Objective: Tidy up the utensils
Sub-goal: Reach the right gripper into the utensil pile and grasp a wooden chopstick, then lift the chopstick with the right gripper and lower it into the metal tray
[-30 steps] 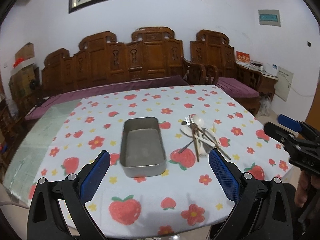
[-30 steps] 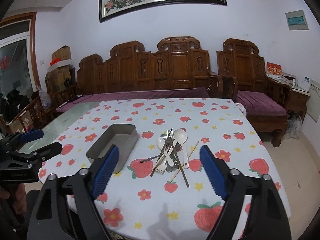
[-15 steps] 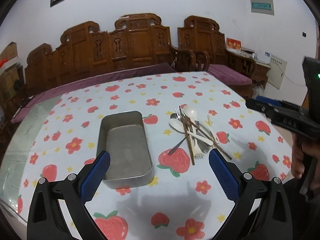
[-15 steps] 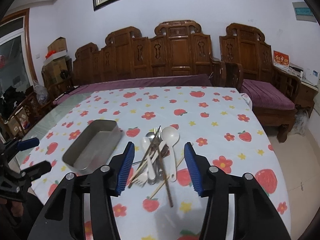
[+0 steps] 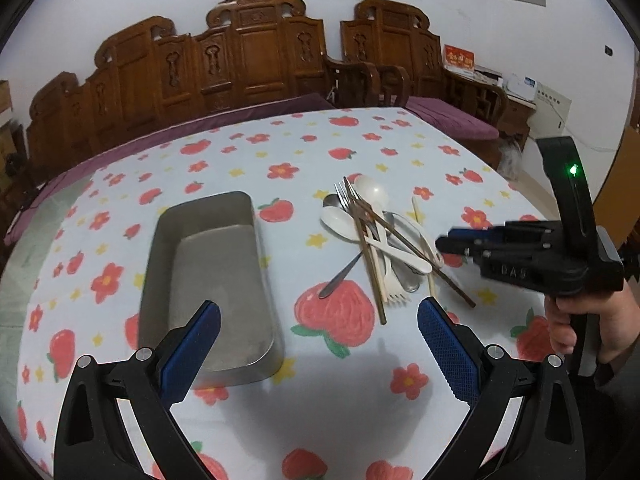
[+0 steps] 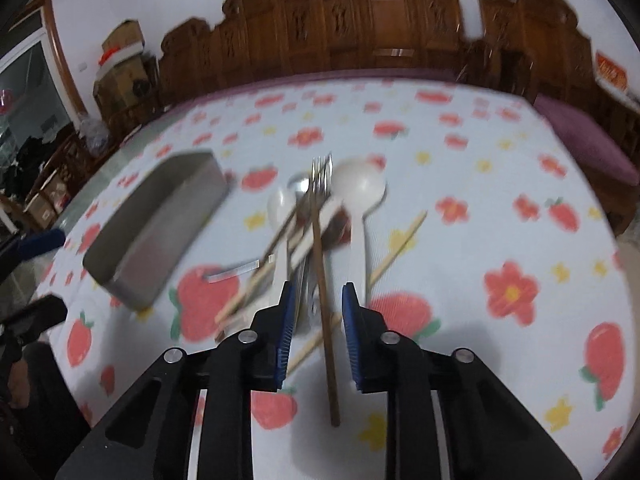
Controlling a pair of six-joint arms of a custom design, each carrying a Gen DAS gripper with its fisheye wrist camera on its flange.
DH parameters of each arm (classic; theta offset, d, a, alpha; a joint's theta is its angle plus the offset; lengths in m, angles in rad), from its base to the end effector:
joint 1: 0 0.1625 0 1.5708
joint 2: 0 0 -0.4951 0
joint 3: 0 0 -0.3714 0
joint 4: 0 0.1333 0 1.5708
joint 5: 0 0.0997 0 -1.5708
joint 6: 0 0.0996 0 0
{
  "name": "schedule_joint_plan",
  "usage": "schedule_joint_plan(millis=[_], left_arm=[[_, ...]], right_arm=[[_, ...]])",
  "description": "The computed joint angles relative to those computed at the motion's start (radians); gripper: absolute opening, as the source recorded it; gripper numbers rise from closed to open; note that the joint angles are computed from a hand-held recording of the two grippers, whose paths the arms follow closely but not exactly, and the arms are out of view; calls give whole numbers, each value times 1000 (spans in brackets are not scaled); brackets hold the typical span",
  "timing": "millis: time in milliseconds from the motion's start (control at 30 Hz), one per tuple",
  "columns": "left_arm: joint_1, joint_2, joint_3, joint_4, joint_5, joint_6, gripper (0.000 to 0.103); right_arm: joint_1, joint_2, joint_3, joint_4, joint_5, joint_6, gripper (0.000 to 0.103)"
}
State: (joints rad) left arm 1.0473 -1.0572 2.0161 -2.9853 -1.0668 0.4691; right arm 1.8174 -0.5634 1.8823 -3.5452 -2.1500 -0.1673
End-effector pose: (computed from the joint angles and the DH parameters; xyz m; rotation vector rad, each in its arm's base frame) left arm -0.1351 -0.5969 0.2553 1.0957 2.3477 -0.6174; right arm 0.2329 -0.6024 0.0619 0.2616 -2.4591 0.8650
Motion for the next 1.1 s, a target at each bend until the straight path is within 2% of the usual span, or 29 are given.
schedule_joint_plan(millis=[100,167,233,400,467,500,833,1100], left_arm=[[2,15,-7,20,-9,-3,82],[6,24,-11,32,-24,-10,78],[11,31,-19,55,-40,-20,69],[13,51,-19,53,-26,-9,64],[14,55,-22,64,-26,-14,64],[16,57,-25,71,-30,-17,64],[23,115,-72,120,-49,-33,49],[23,188,-153,141,-29,-73,37]], right_arm=[[-11,-6,22,28,34,18,26],[-10,-4,29,44,31,17,26],[-9,-2,26,71,18,19,25],[-13,11,6,134,-31,15,16],[-15,14,-2,146,-43,17,7],[-15,13,-3,149,-47,20,6],[-21,-41,57,-1,32,9,6],[-26,-47,60,-68,12,6,6]])
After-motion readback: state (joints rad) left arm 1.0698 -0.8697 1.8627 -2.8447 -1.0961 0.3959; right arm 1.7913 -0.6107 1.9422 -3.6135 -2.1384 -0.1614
